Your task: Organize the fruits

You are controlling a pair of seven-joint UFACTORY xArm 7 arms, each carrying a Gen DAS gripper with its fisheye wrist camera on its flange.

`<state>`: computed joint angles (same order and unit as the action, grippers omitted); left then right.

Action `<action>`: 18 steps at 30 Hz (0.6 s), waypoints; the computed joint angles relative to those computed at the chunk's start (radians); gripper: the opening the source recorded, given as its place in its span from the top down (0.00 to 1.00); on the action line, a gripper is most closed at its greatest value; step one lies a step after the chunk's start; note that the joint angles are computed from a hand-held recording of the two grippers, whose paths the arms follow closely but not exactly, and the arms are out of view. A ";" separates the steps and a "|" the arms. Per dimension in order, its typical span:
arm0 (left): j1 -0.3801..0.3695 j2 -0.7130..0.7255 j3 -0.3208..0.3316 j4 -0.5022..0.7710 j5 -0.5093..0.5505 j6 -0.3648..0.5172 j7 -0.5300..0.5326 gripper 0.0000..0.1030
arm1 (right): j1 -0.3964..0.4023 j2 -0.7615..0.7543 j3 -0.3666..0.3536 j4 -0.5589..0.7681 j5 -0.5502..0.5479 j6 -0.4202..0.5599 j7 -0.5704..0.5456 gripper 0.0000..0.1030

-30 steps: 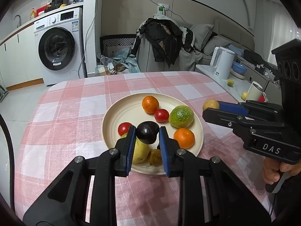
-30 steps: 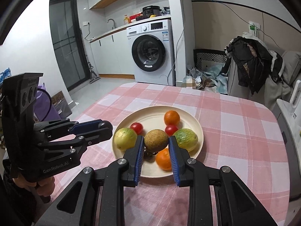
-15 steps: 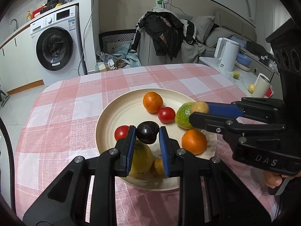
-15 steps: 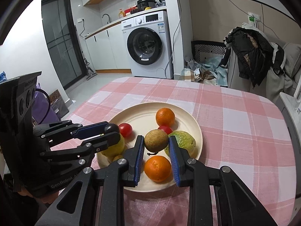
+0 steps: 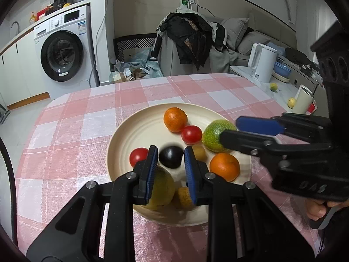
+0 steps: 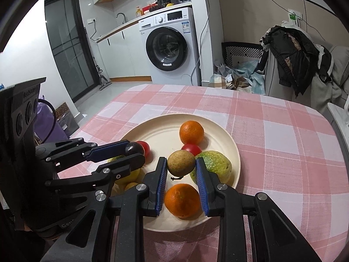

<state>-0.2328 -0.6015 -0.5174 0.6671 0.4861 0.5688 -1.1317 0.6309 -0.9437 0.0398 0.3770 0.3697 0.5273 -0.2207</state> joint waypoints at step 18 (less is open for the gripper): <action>-0.003 -0.219 -0.103 -0.061 -0.015 0.127 -0.103 0.02 | -0.033 -0.214 -0.022 -0.101 -0.028 0.032 0.013 0.00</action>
